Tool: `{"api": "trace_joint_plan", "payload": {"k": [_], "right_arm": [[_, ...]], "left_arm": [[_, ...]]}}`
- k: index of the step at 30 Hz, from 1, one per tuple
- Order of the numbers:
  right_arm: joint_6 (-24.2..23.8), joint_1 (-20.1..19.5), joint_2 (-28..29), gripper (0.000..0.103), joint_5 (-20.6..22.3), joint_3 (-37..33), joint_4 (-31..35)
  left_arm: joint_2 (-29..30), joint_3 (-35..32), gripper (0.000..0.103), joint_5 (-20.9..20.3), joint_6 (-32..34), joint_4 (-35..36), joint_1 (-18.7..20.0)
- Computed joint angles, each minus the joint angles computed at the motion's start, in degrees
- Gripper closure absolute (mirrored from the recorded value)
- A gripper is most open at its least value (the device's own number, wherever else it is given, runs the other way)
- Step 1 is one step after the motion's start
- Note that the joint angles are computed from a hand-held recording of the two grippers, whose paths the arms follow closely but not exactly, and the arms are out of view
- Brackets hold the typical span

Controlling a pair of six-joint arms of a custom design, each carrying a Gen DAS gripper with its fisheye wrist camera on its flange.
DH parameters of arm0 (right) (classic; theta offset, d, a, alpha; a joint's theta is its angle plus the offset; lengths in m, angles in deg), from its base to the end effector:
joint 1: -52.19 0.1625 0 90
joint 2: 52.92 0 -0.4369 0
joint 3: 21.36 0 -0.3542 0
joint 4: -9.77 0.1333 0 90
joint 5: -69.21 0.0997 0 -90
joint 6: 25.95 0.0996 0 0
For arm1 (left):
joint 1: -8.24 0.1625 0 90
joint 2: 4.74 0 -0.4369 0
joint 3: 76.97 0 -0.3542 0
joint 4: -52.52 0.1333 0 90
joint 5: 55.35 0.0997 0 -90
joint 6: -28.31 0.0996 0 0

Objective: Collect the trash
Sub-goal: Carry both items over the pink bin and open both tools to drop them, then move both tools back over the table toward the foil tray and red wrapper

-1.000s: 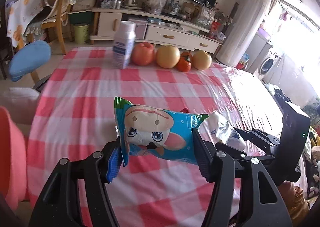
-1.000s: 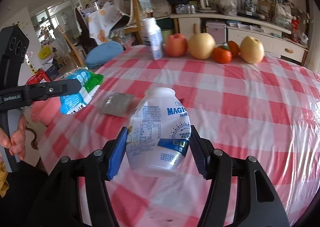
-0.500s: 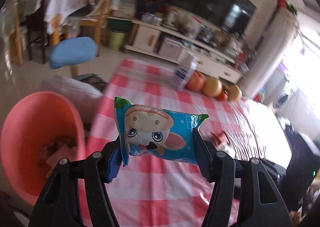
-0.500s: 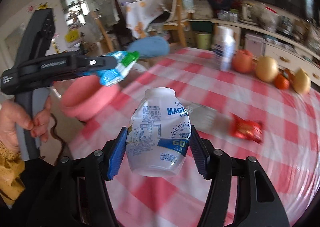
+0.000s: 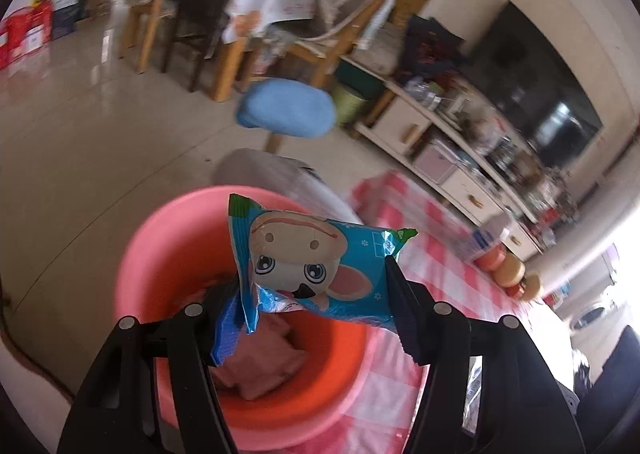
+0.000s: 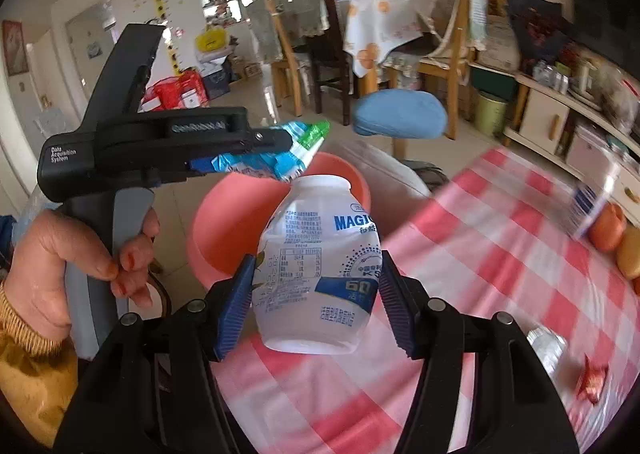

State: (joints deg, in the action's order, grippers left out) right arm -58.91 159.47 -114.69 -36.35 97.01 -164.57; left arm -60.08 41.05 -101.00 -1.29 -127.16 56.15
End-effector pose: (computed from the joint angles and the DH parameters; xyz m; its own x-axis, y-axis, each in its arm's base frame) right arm 0.2606 -0.4788 0.2132 -0.6599 -0.5999 0.4524 -0.7412 0.6183 -0.2614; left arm -0.2061 -0.5310 0.1890 -0.9414 -0.1146 -0.3173 0.1521 0.6953 -0.7024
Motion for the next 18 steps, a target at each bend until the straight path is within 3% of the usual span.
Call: {"api": "trace_joint_plan", "payload": {"k": [7,9,10,11,14,18], "right_arm": [[-1.77,2.49,7.76,0.042,-3.22,-4.58,-2.08],[-2.03,2.45,9.63,0.036,-4.74,-5.11,-3.88],[-1.78,2.26,10.08,0.026,-5.13,-4.84,-5.16],[-1.04,1.87,10.23,0.020,-5.34,-4.25,-6.80],[1.63,-0.07,8.31,0.018,-3.43,-1.82,-9.03],[2.29,-1.45,5.77,0.014,-4.25,1.47,-12.93]], "left_arm": [[-2.07,0.09,0.038,-0.15,-3.60,2.47,3.21],[-2.19,0.08,0.035,-0.17,-4.03,2.71,3.36],[-2.27,0.00,0.032,-0.04,-3.94,2.85,3.37],[-2.17,0.23,0.027,0.43,-4.07,2.61,3.18],[-1.98,0.14,0.021,2.21,-3.38,2.41,2.44],[-1.37,-0.24,0.015,4.11,-2.79,2.99,0.85]]}}
